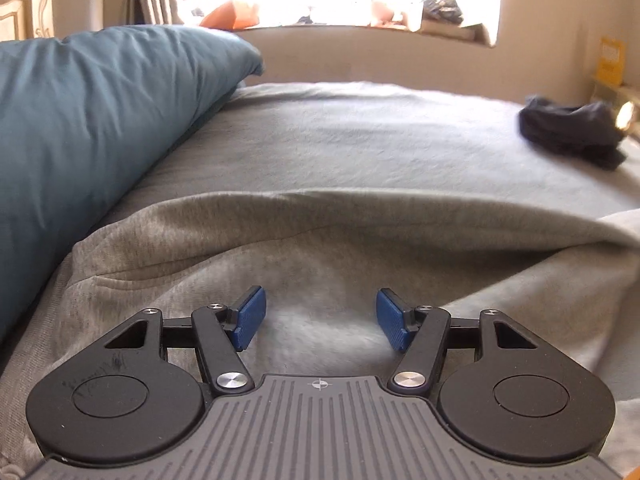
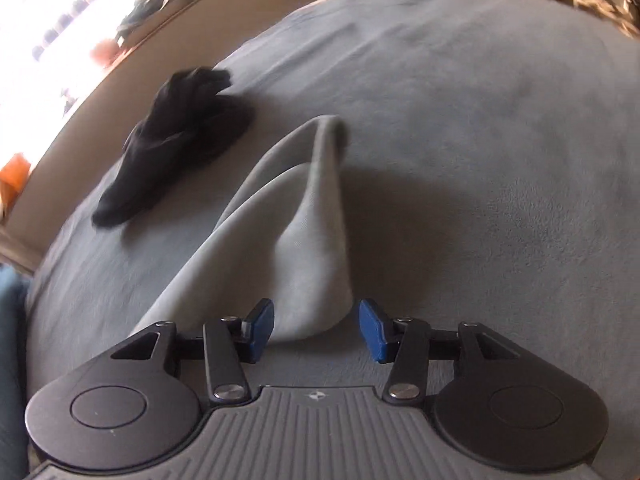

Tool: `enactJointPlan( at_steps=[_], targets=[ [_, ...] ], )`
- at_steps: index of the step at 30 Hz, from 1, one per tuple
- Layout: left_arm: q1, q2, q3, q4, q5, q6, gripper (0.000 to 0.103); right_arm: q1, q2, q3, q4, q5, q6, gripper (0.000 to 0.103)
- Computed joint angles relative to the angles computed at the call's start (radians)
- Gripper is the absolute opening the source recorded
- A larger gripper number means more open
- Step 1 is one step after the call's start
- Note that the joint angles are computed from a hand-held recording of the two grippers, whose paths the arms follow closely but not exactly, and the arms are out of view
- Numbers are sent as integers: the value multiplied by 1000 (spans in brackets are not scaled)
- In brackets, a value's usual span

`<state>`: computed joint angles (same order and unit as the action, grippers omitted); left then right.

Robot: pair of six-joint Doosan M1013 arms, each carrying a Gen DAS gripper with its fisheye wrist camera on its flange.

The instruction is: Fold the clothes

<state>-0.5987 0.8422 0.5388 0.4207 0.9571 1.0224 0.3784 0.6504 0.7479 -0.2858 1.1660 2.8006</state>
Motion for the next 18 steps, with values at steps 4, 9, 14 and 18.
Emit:
enactJointPlan(
  at_steps=[4, 9, 14, 18],
  targets=[
    [9, -85, 136, -214, -169, 178, 62, -26, -5, 70, 46, -109, 23, 57],
    [4, -72, 109, -478, -98, 513, 63, -12, -9, 85, -14, -168, -19, 8],
    [-29, -33, 57, -349, -76, 532, 63, 17, -66, 92, -111, -184, 0, 7],
    [-28, -18, 18, -350, -47, 554, 63, 27, -133, 98, -109, -172, 19, 6]
  ],
)
